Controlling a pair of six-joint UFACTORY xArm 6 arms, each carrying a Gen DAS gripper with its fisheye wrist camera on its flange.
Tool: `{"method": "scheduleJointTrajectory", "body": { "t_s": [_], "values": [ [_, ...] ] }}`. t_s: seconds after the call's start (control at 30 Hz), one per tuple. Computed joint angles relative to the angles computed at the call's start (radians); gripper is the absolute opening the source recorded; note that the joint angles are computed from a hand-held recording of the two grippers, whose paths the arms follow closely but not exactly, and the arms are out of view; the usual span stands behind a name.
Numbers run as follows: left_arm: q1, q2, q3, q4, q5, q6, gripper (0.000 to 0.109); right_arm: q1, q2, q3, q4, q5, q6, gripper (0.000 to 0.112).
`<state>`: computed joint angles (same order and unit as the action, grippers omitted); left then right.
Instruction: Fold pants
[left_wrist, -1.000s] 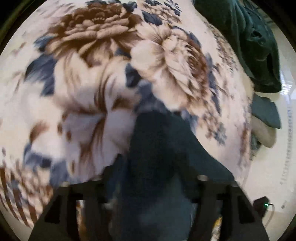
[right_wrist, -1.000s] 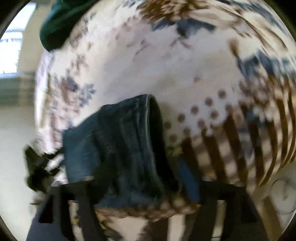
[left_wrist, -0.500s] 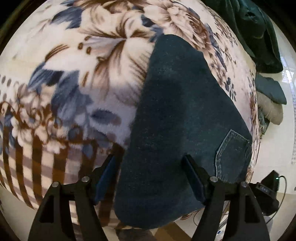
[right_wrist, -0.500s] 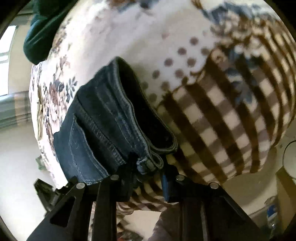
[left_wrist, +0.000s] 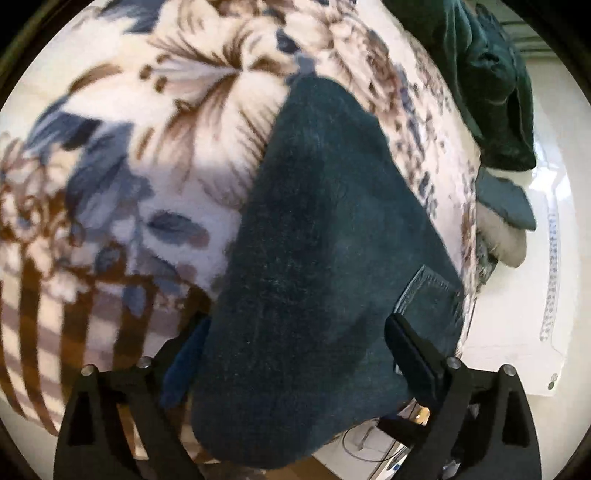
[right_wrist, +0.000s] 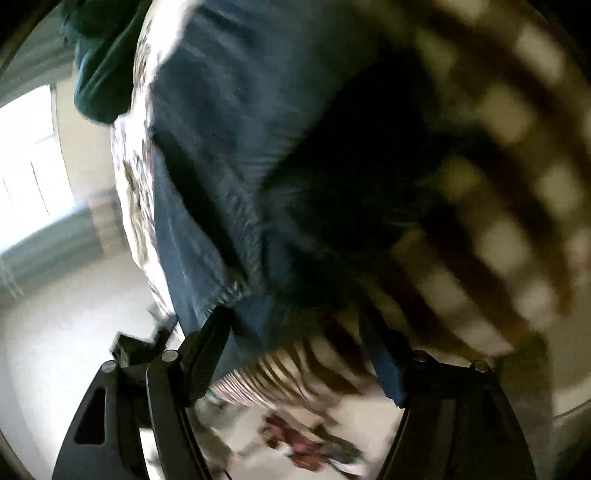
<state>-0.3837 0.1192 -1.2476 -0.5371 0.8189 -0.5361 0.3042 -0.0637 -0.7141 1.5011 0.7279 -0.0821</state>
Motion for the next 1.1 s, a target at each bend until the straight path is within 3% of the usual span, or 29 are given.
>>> {"method": "scheduleJointTrajectory", "body": {
  "t_s": [0.07, 0.23, 0.53, 0.8, 0.9, 1.1],
  "values": [
    [0.001, 0.018, -0.016, 0.002, 0.014, 0.015, 0.099, 0.023, 0.013, -0.004, 0.109, -0.049, -0.058, 0.092],
    [0.007, 0.05, -0.049, -0.009, 0.037, 0.038, 0.1, 0.036, 0.024, -0.021, 0.264, -0.075, -0.117, 0.095],
    [0.014, 0.046, -0.043, -0.044, 0.038, 0.054, 0.1, 0.072, -0.067, -0.043, 0.064, -0.123, 0.011, 0.095],
    [0.024, 0.055, -0.06, -0.056, 0.064, 0.077, 0.1, 0.102, -0.029, -0.078, -0.12, -0.235, 0.123, 0.095],
    [0.024, 0.058, -0.057, -0.054, 0.063, 0.082, 0.1, 0.079, 0.035, -0.056, 0.009, -0.186, 0.024, 0.095],
    [0.026, 0.057, -0.046, -0.07, 0.049, 0.086, 0.1, 0.067, 0.044, -0.074, 0.297, -0.194, -0.192, 0.095]
  ]
}}
